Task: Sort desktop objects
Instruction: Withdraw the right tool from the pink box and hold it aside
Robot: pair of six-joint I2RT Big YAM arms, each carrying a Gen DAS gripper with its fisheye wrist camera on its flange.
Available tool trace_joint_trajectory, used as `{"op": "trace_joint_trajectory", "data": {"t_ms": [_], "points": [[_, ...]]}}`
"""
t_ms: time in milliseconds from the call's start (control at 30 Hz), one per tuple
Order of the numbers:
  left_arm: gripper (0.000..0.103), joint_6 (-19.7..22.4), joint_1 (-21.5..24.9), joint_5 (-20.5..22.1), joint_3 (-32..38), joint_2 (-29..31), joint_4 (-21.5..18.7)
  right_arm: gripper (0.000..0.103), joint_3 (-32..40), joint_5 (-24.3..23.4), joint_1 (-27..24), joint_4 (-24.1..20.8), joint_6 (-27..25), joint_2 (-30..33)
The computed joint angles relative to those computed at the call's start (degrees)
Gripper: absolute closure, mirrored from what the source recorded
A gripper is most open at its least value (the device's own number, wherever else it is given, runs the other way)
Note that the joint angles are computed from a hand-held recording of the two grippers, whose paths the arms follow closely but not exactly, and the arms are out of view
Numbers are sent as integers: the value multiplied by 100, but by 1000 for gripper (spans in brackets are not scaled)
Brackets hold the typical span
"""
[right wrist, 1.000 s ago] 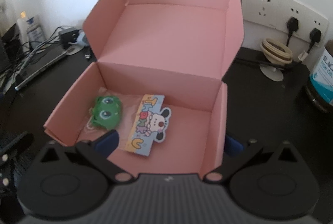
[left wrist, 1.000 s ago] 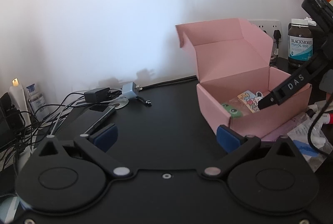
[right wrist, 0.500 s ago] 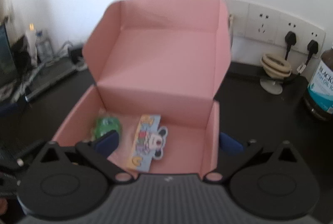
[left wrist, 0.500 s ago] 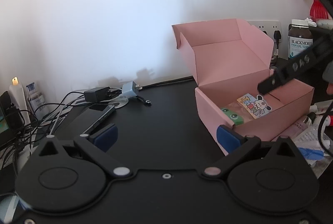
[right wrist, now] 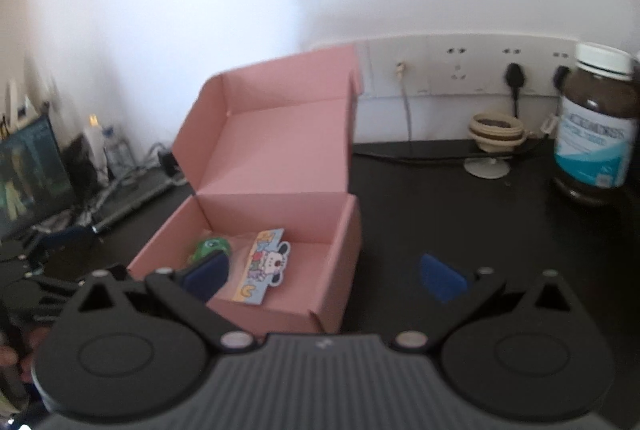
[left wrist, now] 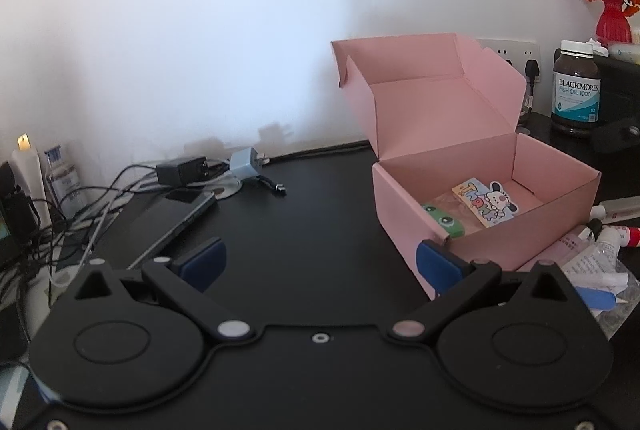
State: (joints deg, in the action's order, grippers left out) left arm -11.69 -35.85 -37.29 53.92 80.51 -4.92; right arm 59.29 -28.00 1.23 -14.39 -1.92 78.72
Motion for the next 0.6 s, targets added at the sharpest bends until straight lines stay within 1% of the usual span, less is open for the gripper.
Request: {"op": "trace_joint_trajectory", "data": {"t_ms": [167, 300, 433, 533, 600], "points": [[0, -128, 48, 43, 24, 20, -117, 1, -336, -43, -270, 172, 22, -200], [0, -209, 67, 46, 81, 69, -252, 1, -672, 43, -419, 562, 55, -305], [0, -342, 67, -28, 51, 41, -253, 1, -921, -51, -563, 831, 383, -354], [0, -498, 52, -175, 52, 31, -305, 1, -1145, -139, -646, 1239, 609, -421], [0, -624, 21, -358, 71, 34, -377, 1, -1256, -229, -694, 1517, 762, -453]]}}
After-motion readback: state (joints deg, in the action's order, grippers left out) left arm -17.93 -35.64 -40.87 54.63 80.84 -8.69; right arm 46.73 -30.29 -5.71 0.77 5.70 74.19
